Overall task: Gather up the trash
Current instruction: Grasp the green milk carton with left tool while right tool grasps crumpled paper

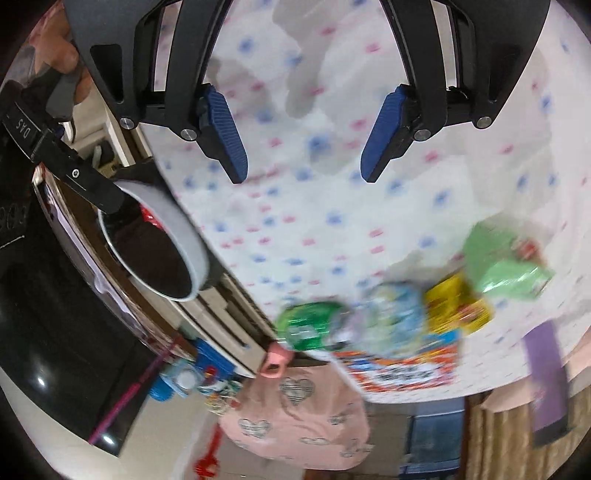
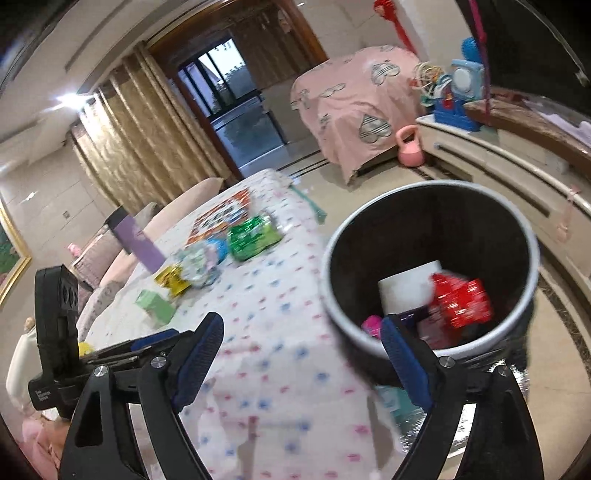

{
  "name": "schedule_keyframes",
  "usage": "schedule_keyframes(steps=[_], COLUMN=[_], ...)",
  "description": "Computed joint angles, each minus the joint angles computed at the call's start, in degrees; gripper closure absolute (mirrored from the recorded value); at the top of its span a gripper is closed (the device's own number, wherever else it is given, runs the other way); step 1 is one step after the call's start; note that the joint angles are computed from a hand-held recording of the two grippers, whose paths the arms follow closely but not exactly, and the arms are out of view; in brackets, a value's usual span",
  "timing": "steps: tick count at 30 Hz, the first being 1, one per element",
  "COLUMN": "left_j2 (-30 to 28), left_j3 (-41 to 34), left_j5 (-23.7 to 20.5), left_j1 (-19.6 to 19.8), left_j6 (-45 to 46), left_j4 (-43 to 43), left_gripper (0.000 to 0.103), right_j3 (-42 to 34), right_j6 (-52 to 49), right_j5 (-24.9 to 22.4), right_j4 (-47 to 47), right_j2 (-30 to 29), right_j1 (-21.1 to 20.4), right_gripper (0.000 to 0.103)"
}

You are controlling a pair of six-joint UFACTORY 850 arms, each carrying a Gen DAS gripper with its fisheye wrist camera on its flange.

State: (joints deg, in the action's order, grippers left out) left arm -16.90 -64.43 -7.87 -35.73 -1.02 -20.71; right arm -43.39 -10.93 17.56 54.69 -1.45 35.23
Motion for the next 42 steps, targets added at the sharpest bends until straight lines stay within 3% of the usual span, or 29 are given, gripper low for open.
schedule_keyframes(steps=[10, 15, 29, 36, 42], left_j2=[4.46, 5.46, 4.53, 2.49, -1.7], left_j3=[6.71, 8.28, 7.36, 4.06, -1.26], left_j5=[1.78, 1.93, 1.32, 0.53, -0.55], left_j1=[5.08, 7.33, 10.86, 11.47, 11.3], left_j6=[4.93, 11.88, 10.57, 2.5, -19.5], left_j4=[-8.09, -15.99, -14.97, -6.84, 15.38], left_gripper=[0.037, 0.037, 0.029, 0.025, 0.022], right_j3=[-6.53, -9.61, -17.84, -21.92, -27.34], right_j6=[-0.07, -1.52, -1.58, 0.24, 4.47], right_j5=[-2.26, -3.63, -6.24, -6.97, -9.32], right_j4=[-0.74, -0.28, -3.82, -8.17, -14.45], right_j2=[-6.92, -9.46, -16.2, -19.33, -23.46], right_j1=[2.96, 3.53, 3.82, 3.13, 1.45], right_gripper=[0.013, 0.013, 0.013, 0.017, 0.028])
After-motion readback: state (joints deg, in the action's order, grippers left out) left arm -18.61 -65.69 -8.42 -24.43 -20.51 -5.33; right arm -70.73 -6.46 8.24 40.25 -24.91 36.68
